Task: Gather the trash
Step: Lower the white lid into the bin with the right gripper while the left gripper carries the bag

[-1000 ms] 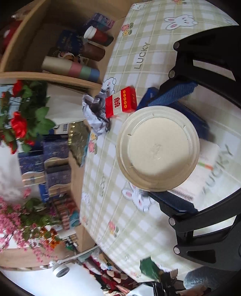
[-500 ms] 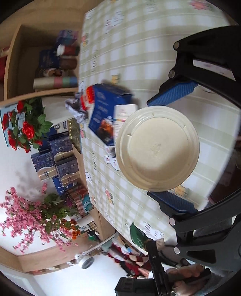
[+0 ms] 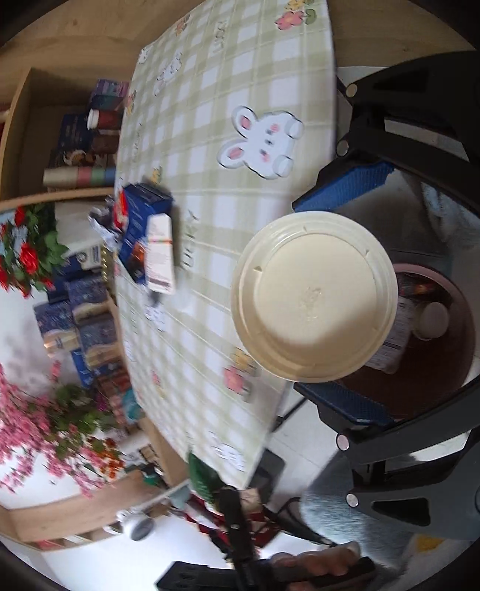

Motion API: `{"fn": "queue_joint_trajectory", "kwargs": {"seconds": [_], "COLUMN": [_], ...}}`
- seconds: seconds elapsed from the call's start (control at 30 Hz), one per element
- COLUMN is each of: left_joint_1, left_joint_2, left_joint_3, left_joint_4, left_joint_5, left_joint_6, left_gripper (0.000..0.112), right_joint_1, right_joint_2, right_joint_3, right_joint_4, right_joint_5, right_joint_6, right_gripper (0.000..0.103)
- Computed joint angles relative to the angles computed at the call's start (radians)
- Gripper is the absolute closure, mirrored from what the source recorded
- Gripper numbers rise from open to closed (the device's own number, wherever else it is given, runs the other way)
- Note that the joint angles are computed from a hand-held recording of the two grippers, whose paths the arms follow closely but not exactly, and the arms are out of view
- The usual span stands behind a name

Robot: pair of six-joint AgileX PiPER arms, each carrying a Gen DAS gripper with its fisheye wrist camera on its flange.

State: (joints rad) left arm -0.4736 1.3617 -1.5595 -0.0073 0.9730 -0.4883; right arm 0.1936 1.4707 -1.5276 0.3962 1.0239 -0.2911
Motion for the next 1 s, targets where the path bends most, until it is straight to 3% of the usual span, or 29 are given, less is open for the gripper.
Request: {"fn": "queue_joint_trajectory", "kwargs": {"seconds": [0.27, 0.57, 1.0], "left_joint_1": [-0.051, -0.093, -0.103], "left_joint_2": [-0.097, -0.152, -0.194], "left_joint_3": [0.158, 0.246, 0.343], "left_joint_4": [0.072, 0.138, 0.131], "left_joint_5": [-0.062, -0.095, -0.137], "left_joint_6": [-0.09, -0.148, -0.18], "left_gripper": [0.085, 0.085, 0.085], "right_joint_1": [0.113, 0.311, 0.381], "right_joint_2": [-0.004, 0.116, 0.205], "right_joint_3": [0.103, 0.09, 0.14], "right_joint_4": [-0.018, -0.139, -0.245], "right_joint_5": [0.004, 0.01, 0.035], "right_joint_6": [-0.002, 0.022, 0.124], "right_gripper": [0.016, 0.016, 0.016]}}
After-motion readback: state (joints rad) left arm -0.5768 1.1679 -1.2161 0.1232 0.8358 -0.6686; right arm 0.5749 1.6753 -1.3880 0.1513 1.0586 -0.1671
